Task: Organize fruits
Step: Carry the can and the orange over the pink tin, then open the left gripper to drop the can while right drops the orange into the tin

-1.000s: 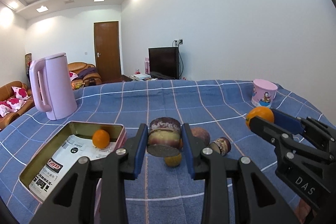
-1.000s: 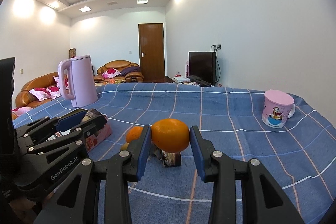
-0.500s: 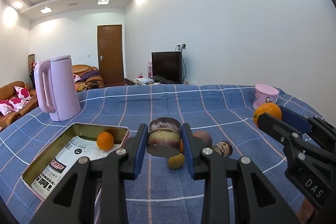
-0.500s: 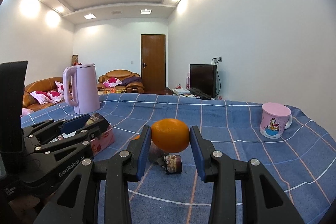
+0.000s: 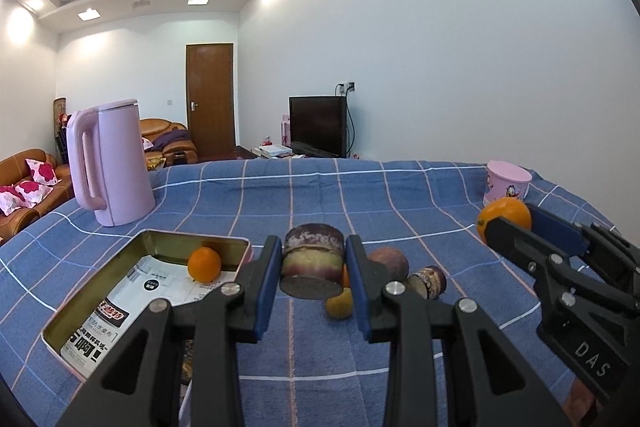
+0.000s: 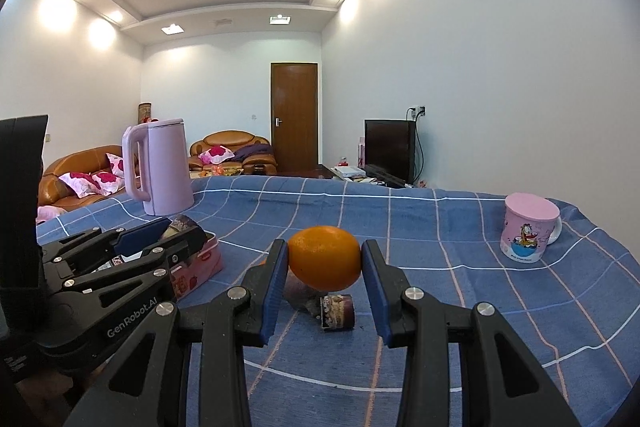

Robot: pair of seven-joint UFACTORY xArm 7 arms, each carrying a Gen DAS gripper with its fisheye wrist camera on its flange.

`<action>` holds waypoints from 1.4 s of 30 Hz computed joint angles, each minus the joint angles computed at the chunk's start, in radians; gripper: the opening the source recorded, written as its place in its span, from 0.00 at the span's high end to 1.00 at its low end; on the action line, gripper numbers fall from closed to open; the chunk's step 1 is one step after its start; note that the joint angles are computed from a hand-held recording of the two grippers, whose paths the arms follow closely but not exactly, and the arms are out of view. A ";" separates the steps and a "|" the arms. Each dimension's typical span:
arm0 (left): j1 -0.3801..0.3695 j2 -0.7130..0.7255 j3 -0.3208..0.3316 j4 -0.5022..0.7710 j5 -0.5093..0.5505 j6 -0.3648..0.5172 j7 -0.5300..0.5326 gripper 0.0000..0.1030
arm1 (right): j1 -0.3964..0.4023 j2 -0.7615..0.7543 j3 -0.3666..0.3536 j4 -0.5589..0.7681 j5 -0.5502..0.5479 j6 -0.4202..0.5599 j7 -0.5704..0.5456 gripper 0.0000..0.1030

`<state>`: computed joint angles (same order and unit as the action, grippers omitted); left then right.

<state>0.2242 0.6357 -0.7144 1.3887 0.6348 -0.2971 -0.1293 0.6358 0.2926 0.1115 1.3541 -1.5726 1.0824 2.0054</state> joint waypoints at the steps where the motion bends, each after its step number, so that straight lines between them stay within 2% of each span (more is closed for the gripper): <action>1: 0.002 0.001 -0.001 0.001 0.000 0.002 -0.001 0.67 | -0.003 0.005 -0.001 0.007 0.002 -0.008 -0.006 0.61; 5: 0.029 0.017 -0.026 0.014 0.003 0.027 0.009 0.67 | -0.008 0.027 -0.008 0.038 0.004 -0.041 -0.021 0.61; 10: 0.051 0.035 -0.047 0.032 -0.043 0.056 0.057 0.67 | -0.009 0.075 -0.029 0.104 0.011 -0.105 -0.056 0.61; 23: 0.070 0.062 -0.045 0.087 -0.209 0.105 0.192 0.67 | 0.020 0.226 -0.115 0.325 0.071 -0.266 -0.190 0.61; 34: 0.012 0.065 0.053 0.169 -0.374 0.148 0.277 0.67 | 0.041 0.391 -0.196 0.565 0.235 -0.402 -0.377 0.61; 42: -0.057 0.089 0.152 0.267 -0.495 0.233 0.344 0.67 | 0.048 0.525 -0.228 0.753 0.402 -0.449 -0.538 0.61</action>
